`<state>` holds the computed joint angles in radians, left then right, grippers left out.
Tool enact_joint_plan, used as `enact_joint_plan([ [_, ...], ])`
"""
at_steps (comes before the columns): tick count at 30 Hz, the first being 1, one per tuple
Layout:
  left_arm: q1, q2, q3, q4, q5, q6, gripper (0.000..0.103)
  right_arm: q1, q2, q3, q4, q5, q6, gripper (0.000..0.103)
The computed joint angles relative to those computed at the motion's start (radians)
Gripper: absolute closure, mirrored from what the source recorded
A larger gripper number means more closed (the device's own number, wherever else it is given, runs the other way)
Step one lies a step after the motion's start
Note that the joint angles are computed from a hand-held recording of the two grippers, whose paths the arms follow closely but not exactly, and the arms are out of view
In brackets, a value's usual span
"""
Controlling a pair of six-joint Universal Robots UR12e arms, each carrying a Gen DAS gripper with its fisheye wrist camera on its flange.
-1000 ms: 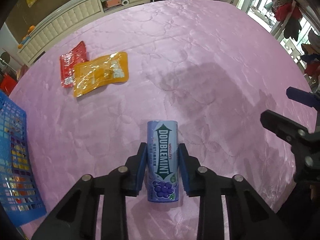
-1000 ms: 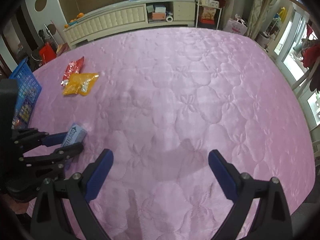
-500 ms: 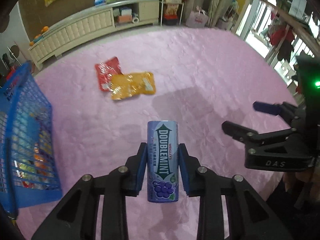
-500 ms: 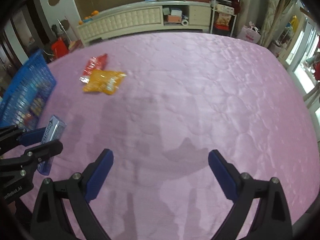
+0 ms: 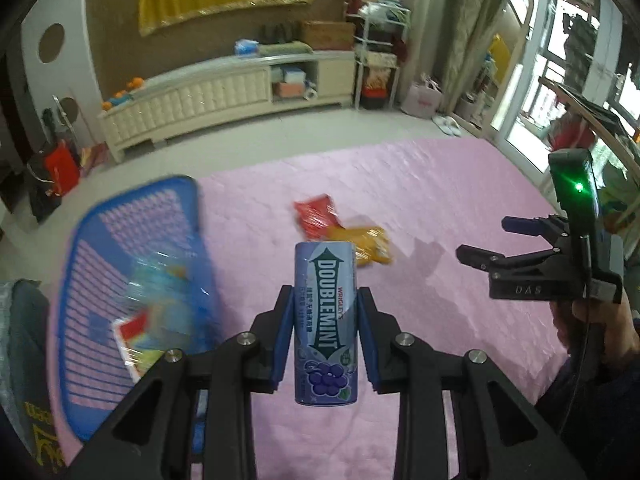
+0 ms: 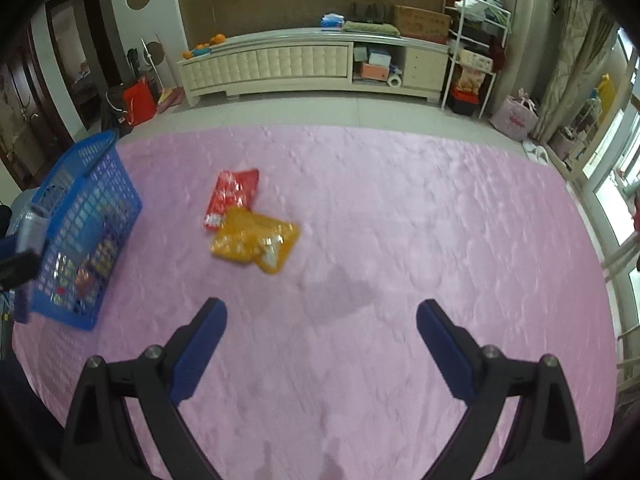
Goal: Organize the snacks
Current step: 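Carry the gum tube into the blue basket and open the left gripper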
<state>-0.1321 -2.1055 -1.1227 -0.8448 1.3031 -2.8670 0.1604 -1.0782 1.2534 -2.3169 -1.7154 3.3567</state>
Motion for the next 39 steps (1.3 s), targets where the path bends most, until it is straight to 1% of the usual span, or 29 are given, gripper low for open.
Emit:
enact_joint_plan([
  [2, 0.009, -0.003, 0.013, 0.013, 0.027, -0.004, 0.075, 0.000, 0.021, -0.039, 0.025, 0.008, -0.005, 0.005],
  [6, 0.036, -0.016, 0.045, 0.014, 0.043, -0.041, 0.075, -0.002, 0.068, -0.116, 0.084, 0.048, -0.001, 0.005],
  [9, 0.056, -0.027, 0.063, 0.009, 0.064, -0.078, 0.075, 0.003, 0.103, -0.167, 0.126, 0.058, -0.007, 0.005],
  [11, 0.070, -0.040, 0.082, -0.013, 0.067, -0.114, 0.075, 0.008, 0.124, -0.199, 0.160, 0.049, -0.005, 0.005],
  [13, 0.078, -0.056, 0.102, -0.035, 0.087, -0.154, 0.075, 0.009, 0.143, -0.227, 0.185, 0.057, 0.004, 0.005],
  [17, 0.082, -0.102, 0.163, -0.097, 0.171, -0.195, 0.075, 0.008, 0.172, -0.261, 0.201, 0.080, 0.026, 0.005],
  [18, 0.083, -0.113, 0.177, -0.115, 0.180, -0.200, 0.075, 0.007, 0.180, -0.272, 0.211, 0.085, 0.028, 0.005],
  [21, 0.089, -0.139, 0.207, -0.150, 0.175, -0.215, 0.075, 0.007, 0.210, -0.307, 0.242, 0.088, 0.014, 0.005],
  [22, 0.089, -0.150, 0.221, -0.167, 0.182, -0.218, 0.075, 0.007, 0.221, -0.319, 0.253, 0.089, 0.012, 0.005],
  [26, 0.085, -0.191, 0.285, -0.236, 0.205, -0.208, 0.075, -0.002, 0.249, -0.346, 0.284, 0.129, 0.026, 0.005],
  [29, 0.079, -0.203, 0.302, -0.249, 0.229, -0.185, 0.075, -0.006, 0.274, -0.376, 0.322, 0.145, 0.043, 0.005],
  [31, 0.078, -0.216, 0.323, -0.264, 0.244, -0.184, 0.075, -0.007, 0.287, -0.394, 0.339, 0.152, 0.049, 0.005],
  [33, 0.083, -0.226, 0.341, -0.279, 0.229, -0.188, 0.075, -0.005, 0.296, -0.405, 0.346, 0.148, 0.047, 0.005],
  [35, 0.086, -0.236, 0.358, -0.292, 0.219, -0.189, 0.075, -0.001, 0.305, -0.422, 0.363, 0.128, 0.047, 0.005],
  [37, 0.086, -0.237, 0.358, -0.288, 0.223, -0.188, 0.075, 0.001, 0.311, -0.435, 0.376, 0.117, 0.055, 0.005],
  [39, 0.089, -0.234, 0.352, -0.286, 0.209, -0.195, 0.075, 0.004, 0.316, -0.447, 0.393, 0.103, 0.052, 0.005],
])
